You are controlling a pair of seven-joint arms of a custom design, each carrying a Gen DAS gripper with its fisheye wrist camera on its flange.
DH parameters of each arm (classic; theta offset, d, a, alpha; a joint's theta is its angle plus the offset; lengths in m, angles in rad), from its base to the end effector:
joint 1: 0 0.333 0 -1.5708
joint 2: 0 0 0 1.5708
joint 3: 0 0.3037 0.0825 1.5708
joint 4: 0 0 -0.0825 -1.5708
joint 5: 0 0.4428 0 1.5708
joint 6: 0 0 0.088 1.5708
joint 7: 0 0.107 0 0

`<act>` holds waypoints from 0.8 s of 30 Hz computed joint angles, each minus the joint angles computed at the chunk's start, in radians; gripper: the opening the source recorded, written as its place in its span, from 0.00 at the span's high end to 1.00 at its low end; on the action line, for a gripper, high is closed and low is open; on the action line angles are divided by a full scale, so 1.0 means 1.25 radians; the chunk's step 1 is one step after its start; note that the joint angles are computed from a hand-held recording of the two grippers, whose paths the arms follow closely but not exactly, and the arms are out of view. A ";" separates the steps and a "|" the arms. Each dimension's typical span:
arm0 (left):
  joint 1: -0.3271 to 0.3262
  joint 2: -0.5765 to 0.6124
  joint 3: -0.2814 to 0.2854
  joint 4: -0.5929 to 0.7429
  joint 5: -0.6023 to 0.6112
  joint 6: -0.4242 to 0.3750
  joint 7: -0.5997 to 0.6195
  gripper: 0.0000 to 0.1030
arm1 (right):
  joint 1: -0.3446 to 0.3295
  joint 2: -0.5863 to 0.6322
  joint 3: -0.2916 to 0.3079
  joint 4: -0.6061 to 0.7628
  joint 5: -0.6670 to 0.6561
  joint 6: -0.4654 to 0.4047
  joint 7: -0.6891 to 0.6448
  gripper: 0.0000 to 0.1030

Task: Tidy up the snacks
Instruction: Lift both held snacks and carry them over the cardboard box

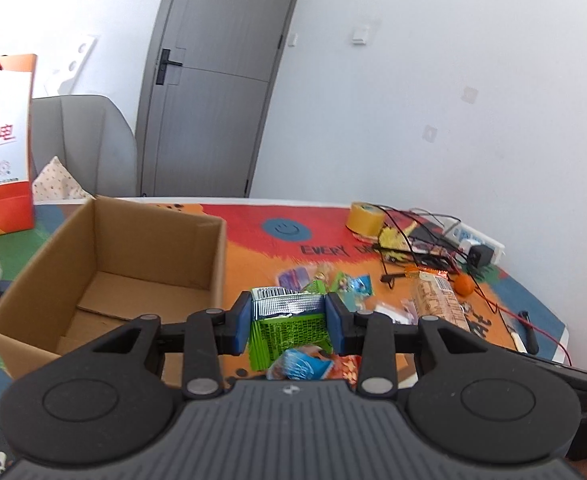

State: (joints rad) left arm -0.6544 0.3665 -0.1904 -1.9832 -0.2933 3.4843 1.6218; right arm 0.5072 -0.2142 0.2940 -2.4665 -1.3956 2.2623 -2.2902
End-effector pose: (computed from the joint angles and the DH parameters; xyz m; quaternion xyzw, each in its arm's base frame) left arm 0.4912 -0.4851 0.3673 -0.4311 0.7284 -0.5118 0.1469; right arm 0.3787 0.3495 0.3402 -0.3879 0.7619 -0.3615 0.3719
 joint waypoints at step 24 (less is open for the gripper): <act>0.083 0.018 0.009 0.031 -0.021 0.015 -0.035 0.64 | 0.019 0.175 -0.060 0.228 -0.128 0.069 -0.046 0.71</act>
